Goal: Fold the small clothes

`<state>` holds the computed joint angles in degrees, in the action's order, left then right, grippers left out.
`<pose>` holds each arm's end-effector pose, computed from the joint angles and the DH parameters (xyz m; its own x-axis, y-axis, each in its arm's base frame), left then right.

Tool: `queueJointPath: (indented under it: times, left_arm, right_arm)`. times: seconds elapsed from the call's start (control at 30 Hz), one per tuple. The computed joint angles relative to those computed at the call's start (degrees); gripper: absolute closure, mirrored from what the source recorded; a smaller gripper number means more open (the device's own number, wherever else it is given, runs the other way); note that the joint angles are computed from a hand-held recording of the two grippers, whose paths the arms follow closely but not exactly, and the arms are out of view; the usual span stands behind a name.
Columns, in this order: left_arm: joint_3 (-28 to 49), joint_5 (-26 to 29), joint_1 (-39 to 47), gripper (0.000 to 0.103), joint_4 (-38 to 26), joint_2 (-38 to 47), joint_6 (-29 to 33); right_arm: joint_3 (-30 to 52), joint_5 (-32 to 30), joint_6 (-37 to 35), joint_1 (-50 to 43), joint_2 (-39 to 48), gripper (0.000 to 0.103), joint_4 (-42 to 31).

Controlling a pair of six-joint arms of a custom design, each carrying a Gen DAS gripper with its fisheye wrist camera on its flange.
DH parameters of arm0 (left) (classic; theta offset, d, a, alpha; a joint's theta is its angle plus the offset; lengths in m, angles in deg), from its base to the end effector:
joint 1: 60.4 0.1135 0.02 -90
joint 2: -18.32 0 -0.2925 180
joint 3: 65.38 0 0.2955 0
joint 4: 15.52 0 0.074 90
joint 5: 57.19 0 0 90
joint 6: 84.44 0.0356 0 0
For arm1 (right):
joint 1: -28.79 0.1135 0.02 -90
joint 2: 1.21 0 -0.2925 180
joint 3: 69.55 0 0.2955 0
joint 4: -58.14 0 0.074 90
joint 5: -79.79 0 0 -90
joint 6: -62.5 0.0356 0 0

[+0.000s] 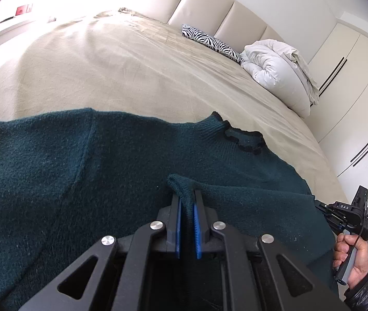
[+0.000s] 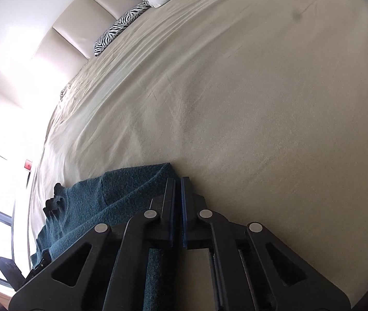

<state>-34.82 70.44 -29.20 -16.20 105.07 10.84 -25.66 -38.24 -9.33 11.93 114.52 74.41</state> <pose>0.2026 0.0973 0.0744 -0.7248 -0.3537 -0.5913 -0.0584 0.8866 -0.4588 0.2907 -0.0706 0.0093 -0.7495 0.5148 -0.4163 0.2478 0.8013 0.5446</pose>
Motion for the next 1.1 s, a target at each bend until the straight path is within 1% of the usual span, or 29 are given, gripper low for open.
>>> queueJointPath:
  times: [0.03,0.07,0.1,0.13,0.17,0.23,0.3,0.37,0.43,0.47,0.5,0.57,0.6,0.67,0.77,0.8,0.83,0.9,0.93,0.97,1.0,1.03,1.07,1.1]
  left_arm:
    - [0.25,1.00,0.63,0.092,-0.04,0.80,0.25]
    - [0.27,1.80,1.19,0.092,0.25,1.53,0.50]
    - [0.31,2.25,1.42,0.092,0.61,2.02,0.50]
    - [0.04,2.21,1.40,0.092,1.18,2.25,0.52]
    - [-0.06,2.05,1.30,0.092,1.52,2.35,0.54]
    - [-0.32,1.92,1.22,0.092,2.27,2.47,0.57]
    - [-0.70,1.78,1.19,0.092,2.57,2.23,0.57]
    - [-1.39,1.18,0.84,0.091,2.70,1.31,0.44]
    - [-1.68,0.71,0.61,0.091,2.79,0.91,0.46]
    - [-1.78,0.69,0.61,0.091,2.72,0.77,0.51]
    - [-1.87,0.92,0.74,0.091,2.74,0.78,0.59]
    - [-1.92,1.63,1.24,0.091,2.83,1.13,0.85]
    - [-1.85,1.97,1.45,0.091,2.75,1.25,0.97]
    - [-1.61,2.60,1.95,0.091,2.56,1.67,1.33]
    - [-1.95,3.54,2.88,0.090,2.20,1.55,2.08]
    - [-2.20,3.77,3.18,0.090,2.39,1.54,2.22]
    - [-2.31,3.78,3.30,0.090,2.42,1.53,2.22]
    - [-2.25,3.77,3.42,0.090,1.48,1.02,2.36]
    - [-1.99,4.13,3.70,0.090,-0.07,0.44,2.82]
    - [-1.60,4.49,4.35,0.089,-2.95,-0.75,3.82]
    - [-1.36,4.85,5.59,0.085,-7.18,-3.02,5.47]
    - [-1.61,5.91,7.80,0.074,-11.92,-6.14,7.65]
    - [-2.15,7.72,11.12,0.067,-17.06,-9.77,10.59]
    - [-2.40,9.80,15.62,0.054,-23.37,-13.66,14.88]
  right_arm:
    - [0.45,-1.26,-1.21,-0.81,-0.56,0.103,-1.94]
    - [0.22,-0.54,-2.66,-0.80,-2.69,0.102,-4.65]
    - [-1.11,2.87,-3.99,-0.23,-6.17,0.101,-6.74]
    - [-3.36,5.29,-5.17,0.45,-10.36,0.095,-7.58]
    - [-5.82,4.70,-5.80,0.44,-14.43,0.093,-7.85]
    - [-10.59,-0.62,-6.16,-0.02,-21.77,0.093,-8.78]
    - [-13.37,-3.83,-6.81,2.26,-25.48,0.093,-10.87]
    - [-14.29,-2.96,-6.37,6.51,-23.88,0.093,-10.49]
    - [-13.56,0.12,-5.75,9.06,-17.70,0.093,-8.09]
    - [-13.83,-0.36,-5.22,8.19,-14.43,0.097,-4.84]
    - [-14.43,-2.42,-4.86,6.15,-11.63,0.103,-1.05]
    - [-14.61,-7.12,-4.62,1.87,-8.07,0.103,1.93]
    - [-15.23,-6.55,-4.68,1.12,-8.45,0.103,2.43]
    - [-16.78,-2.47,-6.20,1.18,-10.89,0.103,2.70]
    - [-16.21,-2.22,-7.84,-1.94,-9.99,0.103,2.04]
    - [-16.47,1.03,-7.62,-2.03,-9.99,0.103,3.02]
    - [-16.72,2.68,-7.66,-2.23,-8.81,0.103,5.44]
    - [-15.47,0.00,-8.24,-4.71,-4.88,0.103,6.90]
    - [-15.30,-0.37,-9.11,-5.62,-5.95,0.103,5.31]
    - [-15.78,1.05,-9.82,-5.09,-8.53,0.103,3.48]
    - [-16.95,3.41,-9.89,-3.86,-12.05,0.103,1.84]
    - [-18.46,5.24,-9.60,-3.40,-16.22,0.103,0.21]
    - [-20.86,6.34,-8.31,-2.94,-21.29,0.097,-0.33]
    - [-23.60,5.96,-7.24,-3.06,-27.04,0.097,-0.82]
